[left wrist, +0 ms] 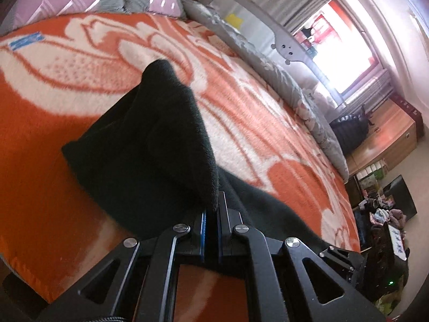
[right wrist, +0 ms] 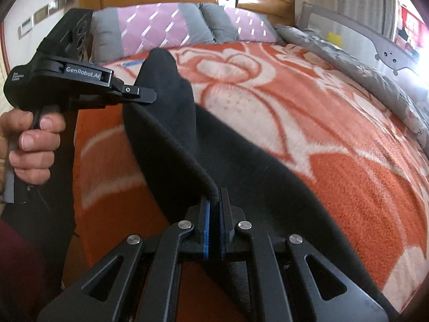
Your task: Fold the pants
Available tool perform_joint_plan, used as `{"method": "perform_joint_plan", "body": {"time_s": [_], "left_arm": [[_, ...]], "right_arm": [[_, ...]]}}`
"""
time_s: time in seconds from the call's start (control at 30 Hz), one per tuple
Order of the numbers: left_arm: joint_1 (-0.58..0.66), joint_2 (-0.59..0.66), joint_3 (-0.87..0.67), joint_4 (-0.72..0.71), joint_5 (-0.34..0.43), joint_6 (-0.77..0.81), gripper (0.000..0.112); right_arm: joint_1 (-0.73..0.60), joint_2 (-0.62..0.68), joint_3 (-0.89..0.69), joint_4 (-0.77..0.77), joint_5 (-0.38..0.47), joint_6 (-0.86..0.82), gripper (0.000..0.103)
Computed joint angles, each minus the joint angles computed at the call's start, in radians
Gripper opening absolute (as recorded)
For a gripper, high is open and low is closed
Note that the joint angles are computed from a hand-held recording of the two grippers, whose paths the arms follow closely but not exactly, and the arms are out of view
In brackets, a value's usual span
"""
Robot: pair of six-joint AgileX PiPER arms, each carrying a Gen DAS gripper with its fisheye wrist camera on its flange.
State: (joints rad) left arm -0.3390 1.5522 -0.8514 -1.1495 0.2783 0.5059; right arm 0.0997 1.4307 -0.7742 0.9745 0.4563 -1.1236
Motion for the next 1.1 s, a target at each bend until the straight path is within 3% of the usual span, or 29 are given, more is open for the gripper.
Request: {"method": "perform_joint_plan", "body": {"time_s": [0.17,0.3,0.5,0.57,0.63,0.8,0.9,1.1], "left_arm": [[0.041,0.002,0.065,-0.106,0.021,0.113,0.006],[0.072,-0.001,0.087,-0.106,0.034,0.125,0.01],[0.112,-0.027,0.082,0.114,0.016,-0.103,0.016],[0.139,-0.035,0.077,0.165,0.036,-0.159,0.029],[0.165,-0.039,0.075,0.174,0.052,-0.178,0.035],[0.216,-0.028,0.047,0.263,0.106,-0.297,0.05],[0.252,-0.007,0.031,0.203,0.146,-0.267,0.054],[0.233,0.059,-0.056,0.414,0.164,-0.491,0.057]], "right_arm": [[0.035,0.008,-0.014,-0.081,-0.01,0.073,0.006],[0.055,0.021,-0.03,-0.142,0.001,0.15,0.007],[0.054,0.019,-0.039,-0.177,0.042,0.219,0.013],[0.045,0.006,-0.035,-0.164,0.064,0.22,0.03],[0.029,-0.011,-0.025,-0.127,0.085,0.189,0.041],[-0.05,-0.049,-0.029,-0.055,0.174,0.142,0.041],[-0.115,-0.029,-0.067,-0.039,0.221,0.144,0.041],[-0.235,0.143,-0.261,-0.057,0.255,0.248,0.041]]}}
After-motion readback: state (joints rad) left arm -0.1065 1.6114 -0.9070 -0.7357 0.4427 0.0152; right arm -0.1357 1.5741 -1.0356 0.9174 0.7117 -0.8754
